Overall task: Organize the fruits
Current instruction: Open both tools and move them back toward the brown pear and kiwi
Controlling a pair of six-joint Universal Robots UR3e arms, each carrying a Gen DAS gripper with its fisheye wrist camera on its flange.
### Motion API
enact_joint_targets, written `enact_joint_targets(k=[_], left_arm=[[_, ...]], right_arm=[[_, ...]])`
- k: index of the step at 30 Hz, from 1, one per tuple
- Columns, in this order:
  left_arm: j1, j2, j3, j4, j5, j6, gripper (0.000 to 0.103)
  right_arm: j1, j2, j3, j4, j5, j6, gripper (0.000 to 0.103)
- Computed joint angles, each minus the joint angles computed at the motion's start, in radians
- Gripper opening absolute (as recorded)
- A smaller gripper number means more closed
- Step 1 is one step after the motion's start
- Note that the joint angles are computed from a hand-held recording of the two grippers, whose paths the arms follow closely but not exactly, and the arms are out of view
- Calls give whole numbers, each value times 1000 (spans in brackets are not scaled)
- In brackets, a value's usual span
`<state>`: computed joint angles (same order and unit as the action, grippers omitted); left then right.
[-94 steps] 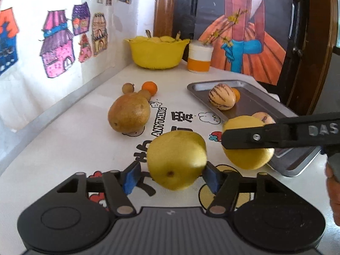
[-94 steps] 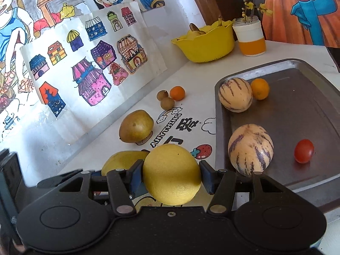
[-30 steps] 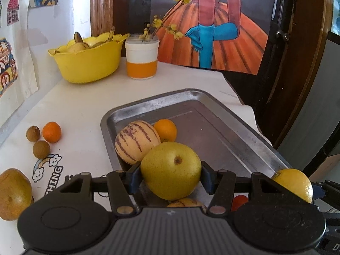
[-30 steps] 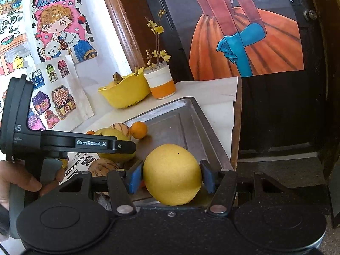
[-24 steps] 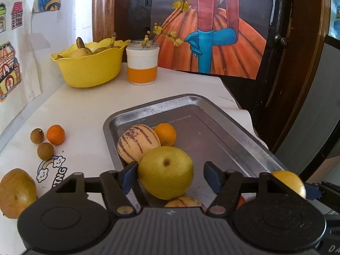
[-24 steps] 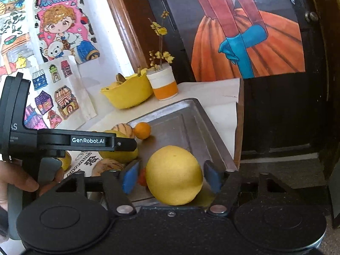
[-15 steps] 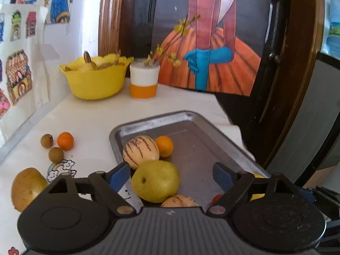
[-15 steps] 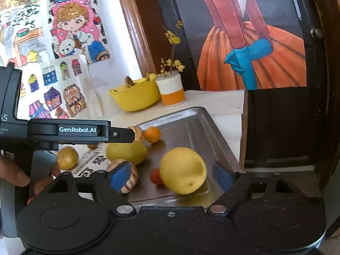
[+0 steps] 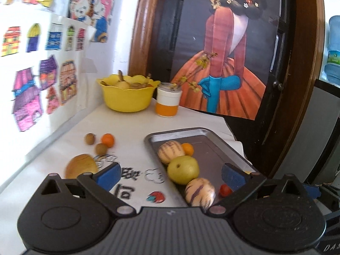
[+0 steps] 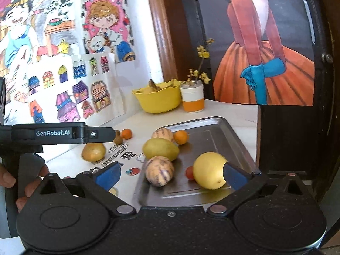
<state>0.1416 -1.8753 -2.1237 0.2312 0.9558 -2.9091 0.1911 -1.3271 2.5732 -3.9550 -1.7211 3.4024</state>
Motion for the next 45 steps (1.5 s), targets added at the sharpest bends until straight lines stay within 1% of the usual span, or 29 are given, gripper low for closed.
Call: enact_joint_targets(k=[5, 8, 11, 15, 18, 22, 25, 28, 29, 32, 34, 37, 40, 43, 45], left_arm=[[128, 105, -139, -16, -68, 80, 102], [208, 160, -215, -39, -91, 140, 102], [305, 226, -276, -111, -126, 213, 102], [438, 312, -347, -218, -178, 335, 102], [513, 356, -373, -291, -184, 413, 102], [594, 399, -387, -362, -191, 475, 102], [633, 411, -380, -392, -199, 499, 102], [637, 399, -360, -384, -195, 501, 102], [630, 388, -350, -374, -189, 497, 102], [582, 341, -298, -339, -163, 463, 102], [541, 298, -251, -308, -152, 426, 102], [466, 211, -159, -258, -139, 357, 102], [382, 109, -54, -218, -99, 293, 102], [307, 9, 47, -208, -60, 261, 102], [263, -59, 118, -209, -37, 248, 102]], right_arm=[[133, -37, -82, 158, -83, -2, 102], [196, -38, -133, 240, -111, 4, 102], [257, -33, -194, 331, -126, 26, 102], [305, -25, -264, 425, -92, 45, 102], [330, -11, -330, 490, -65, 49, 102], [342, 3, -425, 584, -30, 28, 102], [312, -2, -498, 681, 42, -11, 102], [260, -19, -585, 798, 131, -49, 102], [239, -20, -636, 857, 160, -69, 102], [192, 1, -819, 1036, 195, -111, 102], [155, 34, -939, 1115, 226, -127, 102], [105, 117, -1149, 1268, 264, -125, 102], [54, 232, -1349, 1402, 312, -120, 102], [5, 366, -1540, 1533, 356, -83, 102], [-22, 443, -1625, 1578, 392, -62, 100]])
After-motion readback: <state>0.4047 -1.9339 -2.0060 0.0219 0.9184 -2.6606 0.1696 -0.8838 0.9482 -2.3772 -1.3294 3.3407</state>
